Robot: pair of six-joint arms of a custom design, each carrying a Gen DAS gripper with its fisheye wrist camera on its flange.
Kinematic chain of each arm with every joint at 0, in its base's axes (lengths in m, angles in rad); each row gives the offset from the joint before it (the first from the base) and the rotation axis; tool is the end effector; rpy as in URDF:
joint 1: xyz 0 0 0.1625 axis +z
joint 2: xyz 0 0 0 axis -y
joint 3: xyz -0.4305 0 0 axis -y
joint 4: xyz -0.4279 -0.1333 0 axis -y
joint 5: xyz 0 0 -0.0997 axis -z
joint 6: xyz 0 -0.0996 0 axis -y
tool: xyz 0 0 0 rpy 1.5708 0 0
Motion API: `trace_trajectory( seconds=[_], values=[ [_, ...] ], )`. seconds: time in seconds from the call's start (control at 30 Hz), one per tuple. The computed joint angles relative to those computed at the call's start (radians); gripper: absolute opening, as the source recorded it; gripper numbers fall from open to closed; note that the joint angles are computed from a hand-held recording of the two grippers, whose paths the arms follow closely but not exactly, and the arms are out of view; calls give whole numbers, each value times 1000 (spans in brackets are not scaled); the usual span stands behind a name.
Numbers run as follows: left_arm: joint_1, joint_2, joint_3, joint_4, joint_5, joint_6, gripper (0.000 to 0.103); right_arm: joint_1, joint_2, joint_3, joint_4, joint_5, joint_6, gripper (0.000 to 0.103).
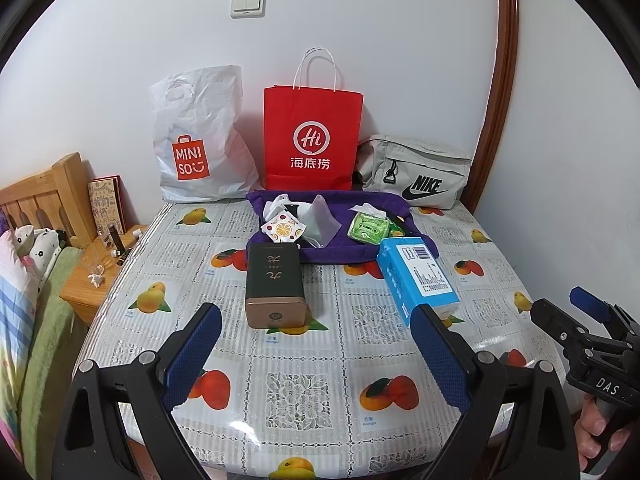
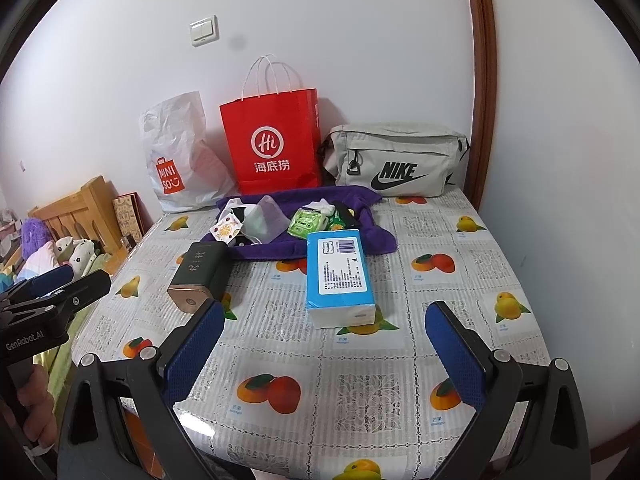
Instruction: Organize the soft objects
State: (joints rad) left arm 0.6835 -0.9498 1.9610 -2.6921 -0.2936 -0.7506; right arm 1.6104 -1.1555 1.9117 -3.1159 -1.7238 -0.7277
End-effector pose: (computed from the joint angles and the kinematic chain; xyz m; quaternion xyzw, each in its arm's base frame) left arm -0.3052 -0.5435 0.1323 0.0220 0.8021 -0.4649 0.3742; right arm 0.1428 -0.6199 0.2642 0.3173 -0.8646 0.3369 0.1957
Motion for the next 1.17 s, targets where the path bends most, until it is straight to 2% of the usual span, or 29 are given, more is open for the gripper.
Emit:
trace_trajectory(
  seconds=[0.97, 1.17],
  values=[
    [-3, 1, -8, 36, -3, -29, 96, -1, 1, -2, 8, 6, -6, 99],
    [17, 20, -20, -15, -16, 23, 96, -3, 13, -12, 17, 6, -6, 99]
  ],
)
